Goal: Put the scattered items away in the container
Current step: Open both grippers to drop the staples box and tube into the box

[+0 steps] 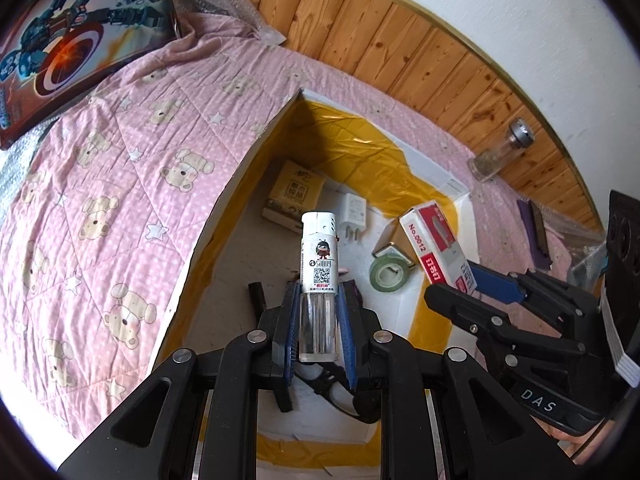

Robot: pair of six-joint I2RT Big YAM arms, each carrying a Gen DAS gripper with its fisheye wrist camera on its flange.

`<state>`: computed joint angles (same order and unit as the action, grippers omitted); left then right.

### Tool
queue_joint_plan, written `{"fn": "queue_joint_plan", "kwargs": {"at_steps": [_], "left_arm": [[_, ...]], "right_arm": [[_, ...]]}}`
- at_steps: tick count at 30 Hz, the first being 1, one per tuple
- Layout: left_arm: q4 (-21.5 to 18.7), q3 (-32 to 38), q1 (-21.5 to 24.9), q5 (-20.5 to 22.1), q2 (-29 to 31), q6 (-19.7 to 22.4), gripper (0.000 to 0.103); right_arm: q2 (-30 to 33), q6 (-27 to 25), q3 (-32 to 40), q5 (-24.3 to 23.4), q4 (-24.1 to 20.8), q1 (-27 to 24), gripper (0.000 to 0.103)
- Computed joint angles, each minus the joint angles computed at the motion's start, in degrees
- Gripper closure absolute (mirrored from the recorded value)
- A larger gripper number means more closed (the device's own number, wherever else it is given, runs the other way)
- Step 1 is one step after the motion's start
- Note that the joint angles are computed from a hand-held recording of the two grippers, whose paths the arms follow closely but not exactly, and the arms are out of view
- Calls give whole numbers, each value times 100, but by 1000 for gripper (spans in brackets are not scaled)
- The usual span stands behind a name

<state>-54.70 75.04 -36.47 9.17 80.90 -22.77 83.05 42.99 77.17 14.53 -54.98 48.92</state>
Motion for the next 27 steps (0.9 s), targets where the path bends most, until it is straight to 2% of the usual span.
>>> {"fn": "queue_joint_plan", "kwargs": {"at_steps": [12,15,27], "left_arm": [[-545,591,26,-144,809,133,82],[-578,594,44,-192,846,117,70],[-476,325,100,-147,515,120,70]], "right_arm": [[896,-376,776,-367,-669,-541,64],[1012,-328,822,-486,-606,-668,62],[787,-78,401,-548,-336,-612,61]]}}
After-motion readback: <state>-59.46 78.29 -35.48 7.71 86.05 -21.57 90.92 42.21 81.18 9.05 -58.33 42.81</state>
